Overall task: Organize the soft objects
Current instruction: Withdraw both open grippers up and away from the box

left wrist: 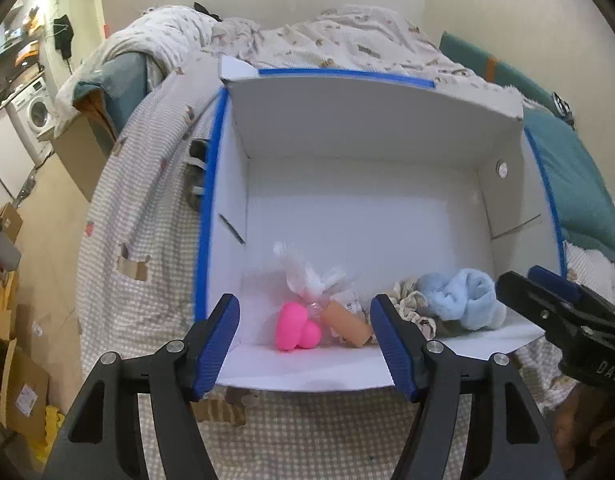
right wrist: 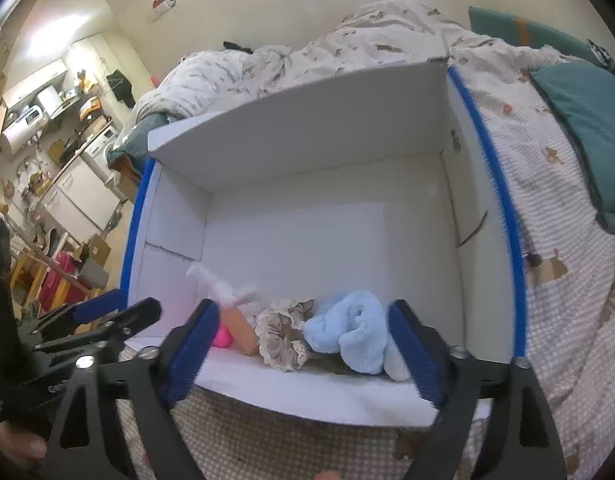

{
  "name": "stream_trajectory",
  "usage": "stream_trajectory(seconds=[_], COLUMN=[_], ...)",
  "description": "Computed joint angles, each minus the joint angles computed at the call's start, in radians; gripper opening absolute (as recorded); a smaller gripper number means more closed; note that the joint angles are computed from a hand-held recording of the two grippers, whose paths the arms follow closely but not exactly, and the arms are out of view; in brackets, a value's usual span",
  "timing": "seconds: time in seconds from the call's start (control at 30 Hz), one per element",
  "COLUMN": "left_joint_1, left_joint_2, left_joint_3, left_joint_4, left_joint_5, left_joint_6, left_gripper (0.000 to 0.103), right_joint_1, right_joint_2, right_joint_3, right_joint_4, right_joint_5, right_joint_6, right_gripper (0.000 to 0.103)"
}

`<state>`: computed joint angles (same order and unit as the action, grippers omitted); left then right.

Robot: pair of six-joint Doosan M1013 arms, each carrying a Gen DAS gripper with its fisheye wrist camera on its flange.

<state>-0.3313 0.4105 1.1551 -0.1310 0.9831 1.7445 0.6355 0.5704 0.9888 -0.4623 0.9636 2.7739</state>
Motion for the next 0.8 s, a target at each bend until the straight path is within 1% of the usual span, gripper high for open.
stream_trajectory(seconds=[0.03, 0.1, 0.17, 0.3, 0.4, 0.53, 0.57, 0.63, 0.73, 0.8], left_joint_1=[0.002, 0.007, 0.012, 0.023, 0.036, 0.056, 0.058, 0.058, 0.065, 0.070], left_joint_2=[-0.004, -0.015, -0.025, -0.052, -0.071, -0.102, -0.109, -0.132, -0.165, -0.179], left_joint_3=[0.000, 0.005, 0.013, 0.031, 0.046, 0.082, 0.091, 0.122, 0.169, 0.187], left_joint_4=[0.003, -0.001, -0.010, -0.003, -0.017, -0.074, -0.069, -0.049, -0.073, -0.094], left_joint_5=[0.003, 0.001, -0.011, -0.037, -0.049, -0.061, -0.068, -0.099, -0.155, -0.174], left_joint_6=[-0.005, -0.004, 0.012, -0.002, -0.014, -0.001, -0.006, -0.023, -0.013, 0.001], left_gripper=[0.065, 0.065, 0.065, 0.066, 0.082, 0.083, 0.084, 0.094, 0.099, 0.099], right_joint_1=[0.003, 0.012, 0.026, 0.053, 0.072, 0.096, 0.100, 0.108, 0.120, 0.126], right_joint_2=[-0.005, -0.010, -0.011, -0.022, -0.033, -0.039, -0.041, -0.048, -0.059, -0.058], right_joint_3=[0.002, -0.001, -0.012, -0.022, -0.018, -0.015, -0.012, 0.001, 0.026, 0.033], right_joint_4=[-0.013, -0.039, -0.091, -0.190, -0.253, -0.304, -0.308, -0.313, -0.323, -0.335], right_joint_5=[0.002, 0.025, 0.073, 0.123, 0.151, 0.189, 0.195, 0.196, 0.194, 0.199], right_joint_6=[0.019, 0.045, 0.068, 0.097, 0.119, 0.113, 0.117, 0.139, 0.170, 0.170], right_gripper=[0.101, 0.103, 0.103, 0.103, 0.103, 0.103, 0.103, 0.103, 0.103, 0.103])
